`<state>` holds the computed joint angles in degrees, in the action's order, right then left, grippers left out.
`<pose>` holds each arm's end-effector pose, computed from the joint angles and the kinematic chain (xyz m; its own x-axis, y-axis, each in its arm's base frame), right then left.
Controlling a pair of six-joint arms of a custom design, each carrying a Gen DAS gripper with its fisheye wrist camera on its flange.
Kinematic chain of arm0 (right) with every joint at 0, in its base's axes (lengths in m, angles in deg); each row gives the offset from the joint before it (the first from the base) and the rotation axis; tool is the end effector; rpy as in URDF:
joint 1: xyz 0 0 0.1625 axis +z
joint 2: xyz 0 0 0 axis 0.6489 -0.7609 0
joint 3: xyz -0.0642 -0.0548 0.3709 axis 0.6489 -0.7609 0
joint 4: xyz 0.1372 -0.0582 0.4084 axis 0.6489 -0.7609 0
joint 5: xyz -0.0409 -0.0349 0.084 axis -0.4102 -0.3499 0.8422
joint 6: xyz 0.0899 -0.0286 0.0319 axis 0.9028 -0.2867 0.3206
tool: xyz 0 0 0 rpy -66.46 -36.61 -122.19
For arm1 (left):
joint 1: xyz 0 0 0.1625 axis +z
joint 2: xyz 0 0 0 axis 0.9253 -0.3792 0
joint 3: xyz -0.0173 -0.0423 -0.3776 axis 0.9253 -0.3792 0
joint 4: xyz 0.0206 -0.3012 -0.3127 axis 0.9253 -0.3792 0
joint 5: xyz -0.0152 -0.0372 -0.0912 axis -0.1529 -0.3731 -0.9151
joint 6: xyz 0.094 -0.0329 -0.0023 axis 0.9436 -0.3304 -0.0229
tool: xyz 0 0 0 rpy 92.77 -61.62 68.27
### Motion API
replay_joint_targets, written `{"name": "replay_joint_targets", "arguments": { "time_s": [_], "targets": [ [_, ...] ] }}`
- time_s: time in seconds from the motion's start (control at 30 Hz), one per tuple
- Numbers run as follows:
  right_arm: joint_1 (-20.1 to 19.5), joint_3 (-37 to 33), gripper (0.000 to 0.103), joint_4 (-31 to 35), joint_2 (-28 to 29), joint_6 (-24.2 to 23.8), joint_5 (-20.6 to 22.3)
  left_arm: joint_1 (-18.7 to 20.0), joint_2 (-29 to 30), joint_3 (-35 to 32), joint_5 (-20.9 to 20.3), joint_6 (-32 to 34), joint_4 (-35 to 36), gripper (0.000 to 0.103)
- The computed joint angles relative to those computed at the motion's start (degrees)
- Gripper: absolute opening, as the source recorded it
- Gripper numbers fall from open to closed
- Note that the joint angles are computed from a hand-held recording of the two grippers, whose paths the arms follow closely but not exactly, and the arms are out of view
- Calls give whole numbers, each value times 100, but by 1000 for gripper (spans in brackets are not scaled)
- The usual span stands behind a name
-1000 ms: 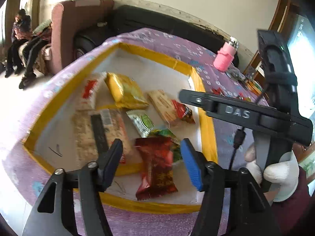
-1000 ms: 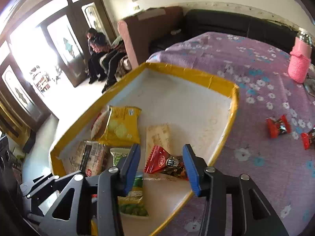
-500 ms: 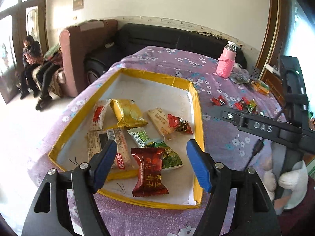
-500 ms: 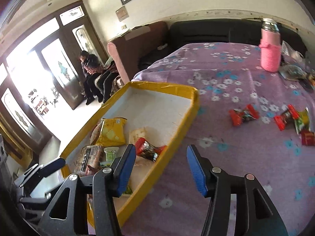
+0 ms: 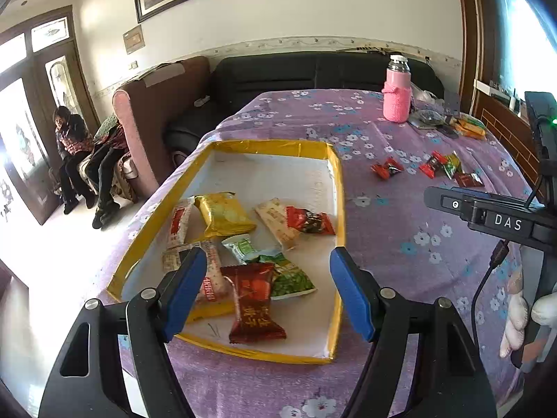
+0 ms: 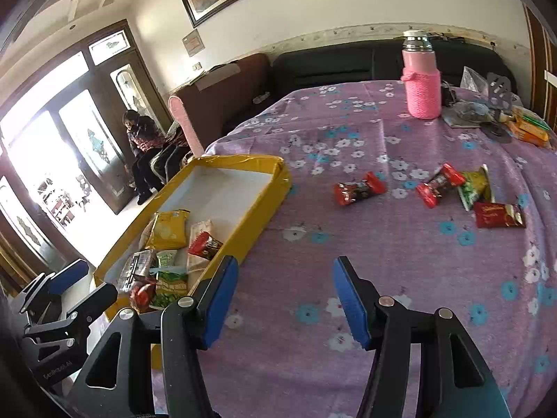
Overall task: Organize snacks
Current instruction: 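Grasp a red candy with the right gripper while the left reaches another red candy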
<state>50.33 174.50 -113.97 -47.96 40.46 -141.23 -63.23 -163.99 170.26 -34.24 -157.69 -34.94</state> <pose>0.1119 -0.2860 0.2859 -0.8685 -0.1593 0.4693 -0.4307 0.7110 -0.5558 -0.3197 -0.2381 0.0888 -0.6208 0.1369 -0.7719 0.6542 0.6330 -0.4139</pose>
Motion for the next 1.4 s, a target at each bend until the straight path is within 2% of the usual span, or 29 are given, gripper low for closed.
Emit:
{"name": "replay_joint_targets", "arguments": {
  "time_s": [0.33,0.47,0.53,0.63,0.73,0.87,1.03,1.2,1.27,1.33,1.4],
  "targets": [
    [-508,79,59,361,-582,-187,354,-17,381,-210,-59,226,-120,73],
    [-706,57,59,311,-748,-283,382,92,463,-302,-70,714,-550,73],
    [-875,-30,60,340,-870,-258,441,153,418,-343,-26,1027,-902,73],
    [-1207,-309,60,343,-971,-229,505,393,283,-368,-128,1877,-2169,73],
    [-1437,-653,60,99,-799,-270,399,609,330,-456,-193,2390,-3117,73],
    [-1665,-1194,62,98,-229,-163,325,820,534,-548,-385,2803,-3945,76],
    [-1680,-1758,61,148,880,52,179,963,835,-499,-792,3064,-4361,76],
    [-1204,-2349,58,-612,2447,58,-773,1129,883,-448,-951,3004,-4310,76],
    [-1017,-2641,54,-891,3066,-32,-1292,1161,851,-418,-930,2986,-4269,76],
    [-922,-2859,39,-800,3426,36,-1609,1183,813,-387,-939,3021,-4288,76],
    [-931,-2928,31,-588,3530,24,-1662,1212,813,-377,-936,3041,-4294,76]
  ]
}}
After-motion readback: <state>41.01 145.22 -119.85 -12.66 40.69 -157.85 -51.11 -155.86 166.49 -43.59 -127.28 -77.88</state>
